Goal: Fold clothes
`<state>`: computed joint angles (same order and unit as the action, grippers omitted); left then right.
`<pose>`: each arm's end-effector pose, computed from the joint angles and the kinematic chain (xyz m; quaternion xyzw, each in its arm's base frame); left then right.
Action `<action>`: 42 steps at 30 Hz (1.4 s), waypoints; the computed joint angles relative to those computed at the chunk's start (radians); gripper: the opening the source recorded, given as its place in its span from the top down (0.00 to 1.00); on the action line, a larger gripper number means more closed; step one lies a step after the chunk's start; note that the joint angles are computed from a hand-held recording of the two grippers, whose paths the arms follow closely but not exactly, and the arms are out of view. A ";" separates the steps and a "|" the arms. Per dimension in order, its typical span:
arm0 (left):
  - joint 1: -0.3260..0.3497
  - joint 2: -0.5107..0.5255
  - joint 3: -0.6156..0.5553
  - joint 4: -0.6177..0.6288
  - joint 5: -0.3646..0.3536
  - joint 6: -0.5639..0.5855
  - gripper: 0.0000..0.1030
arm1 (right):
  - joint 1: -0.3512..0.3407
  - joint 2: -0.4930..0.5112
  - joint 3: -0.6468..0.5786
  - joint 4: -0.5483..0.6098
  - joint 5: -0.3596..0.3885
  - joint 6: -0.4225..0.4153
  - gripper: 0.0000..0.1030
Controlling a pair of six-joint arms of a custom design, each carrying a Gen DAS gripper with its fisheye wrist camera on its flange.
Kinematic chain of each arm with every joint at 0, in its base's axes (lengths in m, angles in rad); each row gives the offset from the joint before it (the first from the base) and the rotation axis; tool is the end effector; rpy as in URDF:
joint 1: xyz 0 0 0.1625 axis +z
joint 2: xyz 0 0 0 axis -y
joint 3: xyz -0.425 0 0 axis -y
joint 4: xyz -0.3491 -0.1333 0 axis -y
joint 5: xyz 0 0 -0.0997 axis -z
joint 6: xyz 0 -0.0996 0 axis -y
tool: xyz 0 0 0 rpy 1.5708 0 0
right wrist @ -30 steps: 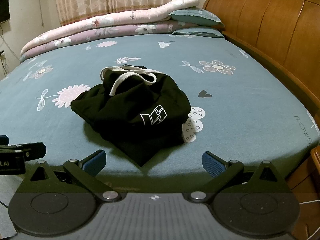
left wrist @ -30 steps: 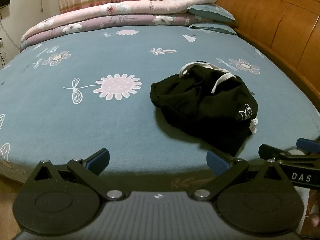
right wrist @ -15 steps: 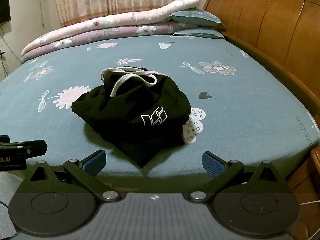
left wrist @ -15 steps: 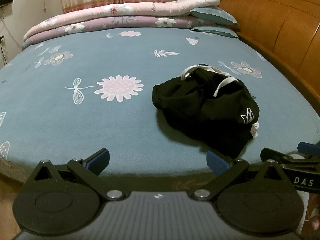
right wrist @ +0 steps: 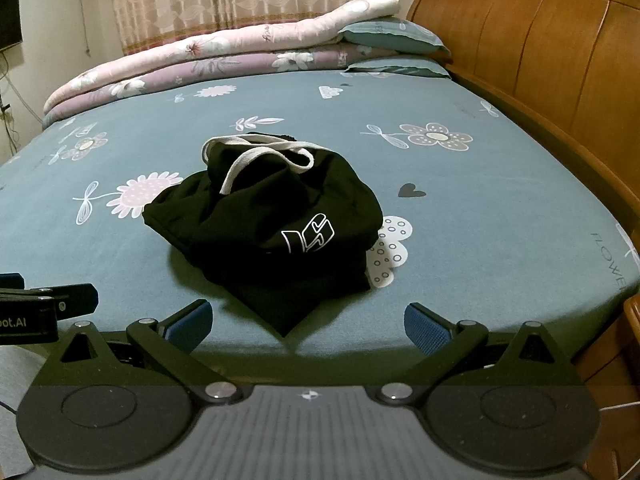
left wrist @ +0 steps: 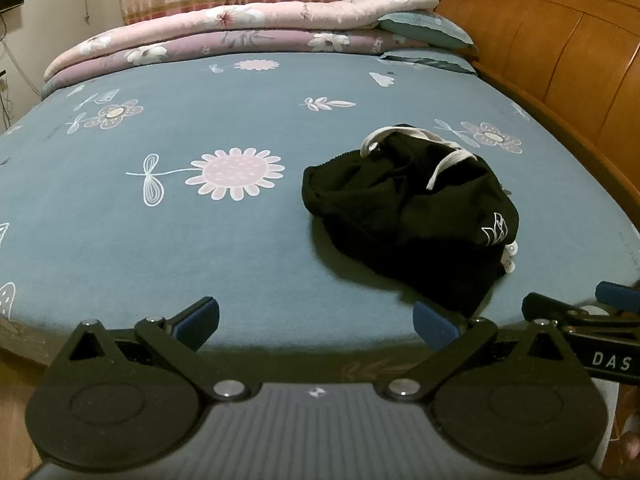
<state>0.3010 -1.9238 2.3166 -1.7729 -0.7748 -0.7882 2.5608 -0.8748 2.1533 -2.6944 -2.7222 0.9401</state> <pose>-0.1879 -0.2724 0.3404 0.2547 0.8824 -0.2853 0.2741 0.4123 -0.2199 0.0989 0.0630 -0.8350 0.4093 0.3624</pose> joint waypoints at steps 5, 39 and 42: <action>-0.002 -0.004 0.002 0.004 0.002 -0.003 0.01 | 0.000 0.001 0.000 -0.001 0.001 -0.004 0.00; -0.015 -0.003 0.004 0.029 0.022 -0.032 0.01 | 0.003 0.010 0.003 -0.046 0.006 -0.052 0.00; -0.018 -0.004 0.006 0.030 0.025 -0.037 0.01 | 0.004 0.013 0.001 -0.053 0.005 -0.063 0.00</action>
